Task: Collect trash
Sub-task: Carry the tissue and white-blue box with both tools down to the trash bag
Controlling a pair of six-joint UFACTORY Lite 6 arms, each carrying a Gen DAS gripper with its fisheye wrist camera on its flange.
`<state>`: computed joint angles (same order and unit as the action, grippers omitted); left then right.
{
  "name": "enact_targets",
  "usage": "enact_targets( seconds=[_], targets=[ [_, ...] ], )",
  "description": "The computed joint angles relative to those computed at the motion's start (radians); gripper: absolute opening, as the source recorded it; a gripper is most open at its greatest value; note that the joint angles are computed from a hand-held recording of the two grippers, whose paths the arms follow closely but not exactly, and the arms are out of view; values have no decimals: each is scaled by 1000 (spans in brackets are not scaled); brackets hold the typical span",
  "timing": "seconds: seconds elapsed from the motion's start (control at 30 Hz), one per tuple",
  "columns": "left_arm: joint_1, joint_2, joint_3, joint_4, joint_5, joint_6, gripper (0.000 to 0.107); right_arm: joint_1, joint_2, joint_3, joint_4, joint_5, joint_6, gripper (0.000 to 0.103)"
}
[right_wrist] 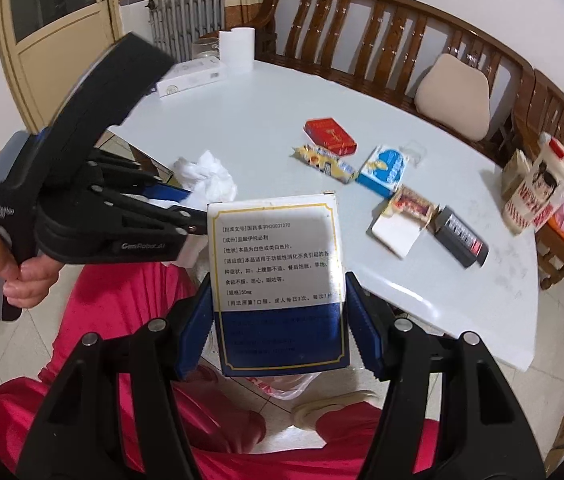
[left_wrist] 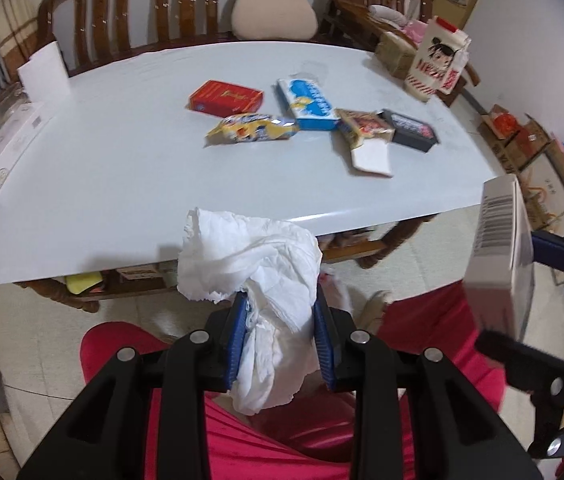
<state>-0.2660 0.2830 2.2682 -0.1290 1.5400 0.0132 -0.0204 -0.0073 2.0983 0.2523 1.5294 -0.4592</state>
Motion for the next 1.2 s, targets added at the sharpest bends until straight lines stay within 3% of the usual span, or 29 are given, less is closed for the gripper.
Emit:
enact_targets(
  seconds=[0.13,0.27,0.5,0.77,1.2],
  targets=[
    [-9,-149,-307,-1,-137,6,30,16,-144,-291,-29,-155,-2,61],
    [-2,-243,-550,-25,-249,18,30,-20,-207,-471,3,-238,-12,61],
    [27,-251,-829,-115,-367,81,30,-25,-270,-759,-32,-406,7,61],
    [18,-113,-952,-121,-502,102,30,-18,-205,-957,-45,-546,40,61],
    [-24,182,-873,-177,-584,75,30,-55,95,-1052,-17,-750,73,61]
  ],
)
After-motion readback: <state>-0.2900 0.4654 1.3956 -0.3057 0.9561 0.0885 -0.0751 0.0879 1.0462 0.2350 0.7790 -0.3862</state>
